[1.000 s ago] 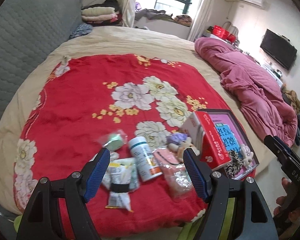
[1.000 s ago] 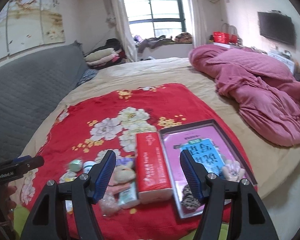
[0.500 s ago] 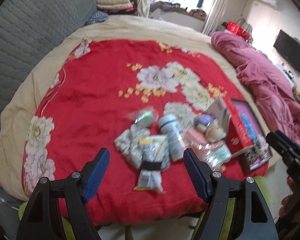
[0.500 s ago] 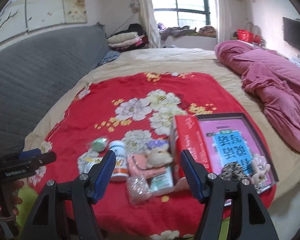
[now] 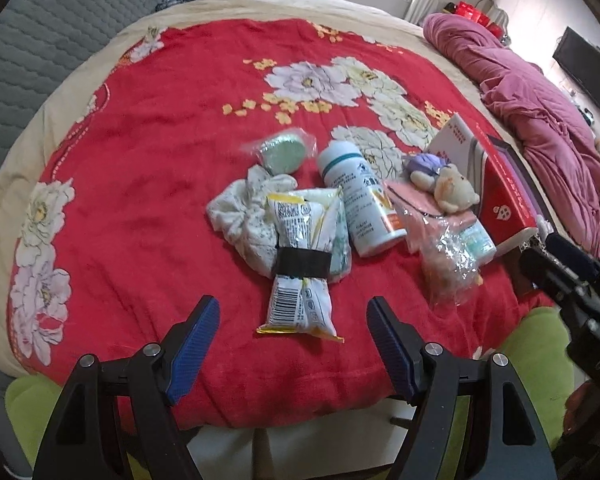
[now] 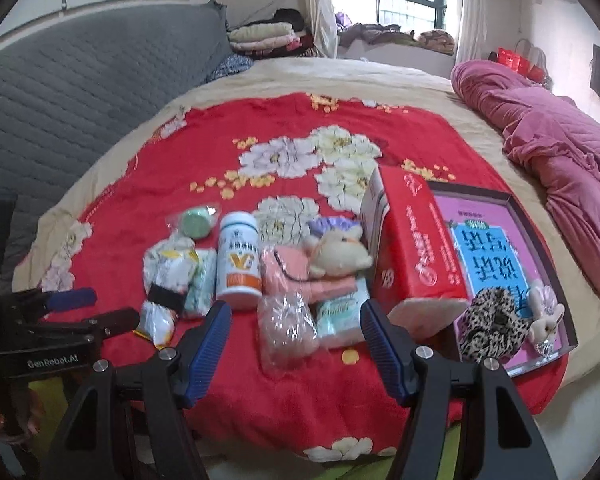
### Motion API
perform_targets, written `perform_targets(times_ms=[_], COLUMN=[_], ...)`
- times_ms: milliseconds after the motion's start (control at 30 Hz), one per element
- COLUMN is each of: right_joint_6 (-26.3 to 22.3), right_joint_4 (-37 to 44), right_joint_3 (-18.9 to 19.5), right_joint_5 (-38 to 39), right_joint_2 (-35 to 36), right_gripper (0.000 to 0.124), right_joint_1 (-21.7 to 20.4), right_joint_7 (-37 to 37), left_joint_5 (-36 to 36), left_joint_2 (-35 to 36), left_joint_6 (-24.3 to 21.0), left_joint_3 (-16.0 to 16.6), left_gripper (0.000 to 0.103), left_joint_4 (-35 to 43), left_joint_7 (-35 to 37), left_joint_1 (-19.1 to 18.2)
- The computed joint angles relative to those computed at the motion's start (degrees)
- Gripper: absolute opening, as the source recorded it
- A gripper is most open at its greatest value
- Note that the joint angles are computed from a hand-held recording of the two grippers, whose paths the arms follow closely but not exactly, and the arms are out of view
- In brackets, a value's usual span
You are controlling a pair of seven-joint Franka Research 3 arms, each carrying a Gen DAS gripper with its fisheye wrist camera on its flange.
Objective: Organize soft objects
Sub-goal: 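Move both open tools back over the pile of items, then grasp the black-banded snack packet with the left tool while the right tool grasps the clear plastic bag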
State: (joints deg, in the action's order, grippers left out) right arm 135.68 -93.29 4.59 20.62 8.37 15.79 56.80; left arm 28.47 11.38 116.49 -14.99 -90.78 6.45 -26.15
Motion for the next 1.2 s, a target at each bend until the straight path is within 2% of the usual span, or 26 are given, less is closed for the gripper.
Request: perform_targets(times_ms=[267, 867, 1200], right_joint_6=[-0.9, 1.5, 6.7], right_joint_4=[-0.3, -1.2, -3.4], right_joint_3=[0.0, 0.1, -0.4], right_joint_5=[-1.2, -6.5, -13.8], right_joint_2=[1.6, 4.5, 5.7], right_gripper=[0.066, 0.066, 0.066], right_joint_1=[0.2, 1.8, 4.3], right_joint_7=[0.4, 0.4, 2.0], left_joint_5=[-1.6, -5.2, -5.5], left_joint_2=[0.3, 2.7, 3.4], left_joint_6=[2.2, 4.7, 5.5], left_joint_3=[0.3, 0.9, 1.1], left_gripper=[0.077, 0.077, 0.076], left_joint_4=[-1.8, -2.7, -2.9], left_joint_7=[-1.3, -0.9, -1.2], left_joint_1=[0.9, 1.9, 2.0])
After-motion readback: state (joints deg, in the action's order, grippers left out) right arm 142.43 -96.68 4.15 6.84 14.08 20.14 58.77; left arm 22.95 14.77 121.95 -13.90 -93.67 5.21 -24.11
